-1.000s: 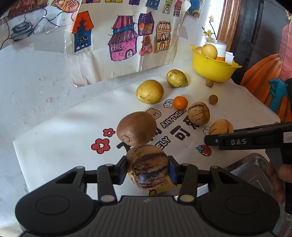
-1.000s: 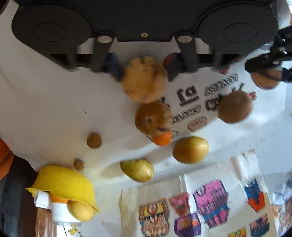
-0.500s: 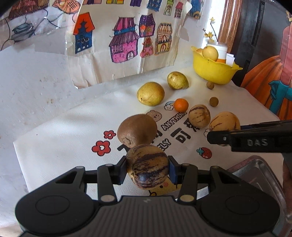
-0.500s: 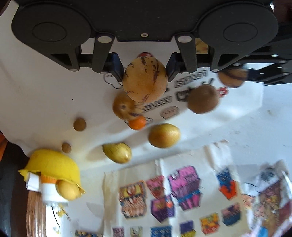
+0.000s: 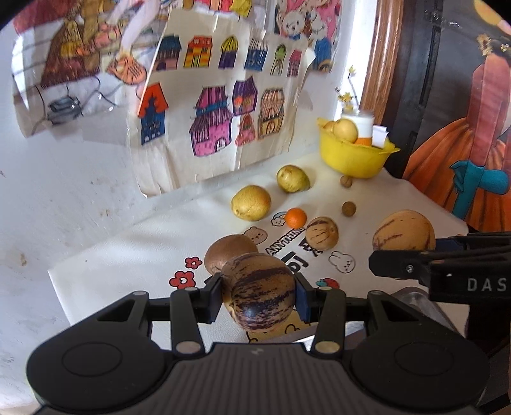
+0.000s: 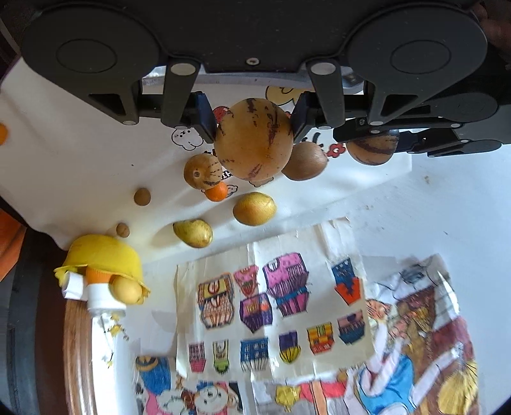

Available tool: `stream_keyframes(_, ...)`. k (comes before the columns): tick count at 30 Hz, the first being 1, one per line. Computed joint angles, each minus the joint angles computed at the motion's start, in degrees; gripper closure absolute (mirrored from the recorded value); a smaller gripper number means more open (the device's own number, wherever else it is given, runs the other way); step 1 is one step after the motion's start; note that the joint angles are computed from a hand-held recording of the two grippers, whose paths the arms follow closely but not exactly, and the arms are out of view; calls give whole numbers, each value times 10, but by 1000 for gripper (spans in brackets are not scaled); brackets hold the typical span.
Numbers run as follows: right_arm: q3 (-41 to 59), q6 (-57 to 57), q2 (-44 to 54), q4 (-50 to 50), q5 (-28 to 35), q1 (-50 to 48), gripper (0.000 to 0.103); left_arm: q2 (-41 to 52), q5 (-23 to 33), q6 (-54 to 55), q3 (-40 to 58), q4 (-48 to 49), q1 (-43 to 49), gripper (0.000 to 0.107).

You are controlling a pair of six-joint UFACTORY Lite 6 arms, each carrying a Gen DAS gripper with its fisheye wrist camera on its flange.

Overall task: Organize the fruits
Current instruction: 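Carry both pepinos over the metal tray and open both tools to release them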

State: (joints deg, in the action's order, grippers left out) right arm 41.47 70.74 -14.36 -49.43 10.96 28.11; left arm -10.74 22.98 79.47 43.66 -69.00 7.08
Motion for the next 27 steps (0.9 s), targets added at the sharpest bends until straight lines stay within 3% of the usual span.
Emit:
stream_keyframes(10,-76,105,-186,-32,166,143,51,-160,86,-56,-76,81,50,58)
stream_keyframes(19,-143,229,-290,-45,331,319,51,-266,164,-64,-156,131,105,58)
stream_keyframes(23,-175,264,-309,-38,349,349,51,-288,174,-59,-190,144,115,58)
stream_keyframes(27,-207,283,-305,-32,325,339,51,-287,162,-46,-216,146,115,58)
